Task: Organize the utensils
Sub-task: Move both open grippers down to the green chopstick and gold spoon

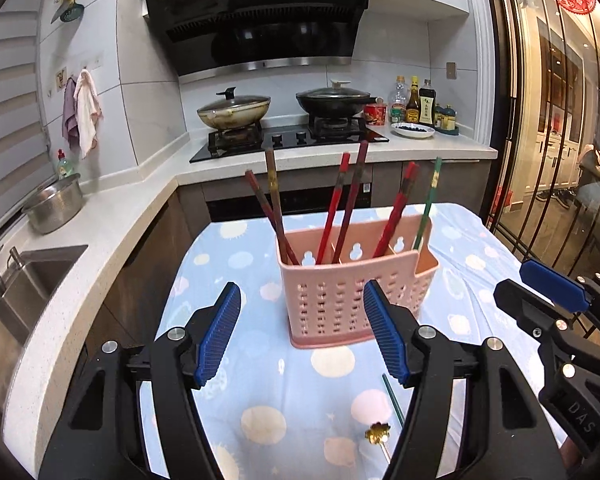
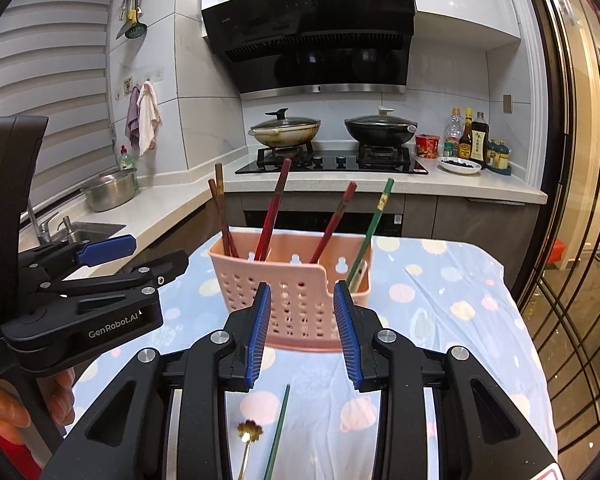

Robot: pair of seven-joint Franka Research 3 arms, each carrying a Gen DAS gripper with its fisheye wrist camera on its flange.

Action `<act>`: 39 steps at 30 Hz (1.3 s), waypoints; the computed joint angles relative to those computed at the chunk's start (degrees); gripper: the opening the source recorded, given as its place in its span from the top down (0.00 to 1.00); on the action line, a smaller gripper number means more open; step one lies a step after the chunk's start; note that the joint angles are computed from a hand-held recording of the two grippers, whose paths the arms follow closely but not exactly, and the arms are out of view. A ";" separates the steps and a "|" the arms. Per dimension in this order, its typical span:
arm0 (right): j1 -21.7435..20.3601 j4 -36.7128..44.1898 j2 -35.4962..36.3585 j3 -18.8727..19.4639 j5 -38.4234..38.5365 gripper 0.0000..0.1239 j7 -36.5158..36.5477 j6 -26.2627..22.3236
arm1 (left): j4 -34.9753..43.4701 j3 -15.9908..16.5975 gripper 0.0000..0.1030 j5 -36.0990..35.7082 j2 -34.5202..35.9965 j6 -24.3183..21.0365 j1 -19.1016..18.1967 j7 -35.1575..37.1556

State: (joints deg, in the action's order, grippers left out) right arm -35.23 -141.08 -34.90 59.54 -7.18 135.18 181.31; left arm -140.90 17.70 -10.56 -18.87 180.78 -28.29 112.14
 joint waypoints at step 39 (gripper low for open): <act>23.72 -14.25 -0.11 -9.73 -6.15 0.74 13.96 -7.70 | -18.04 -6.46 0.37 11.31 -8.20 -4.08 11.26 -8.83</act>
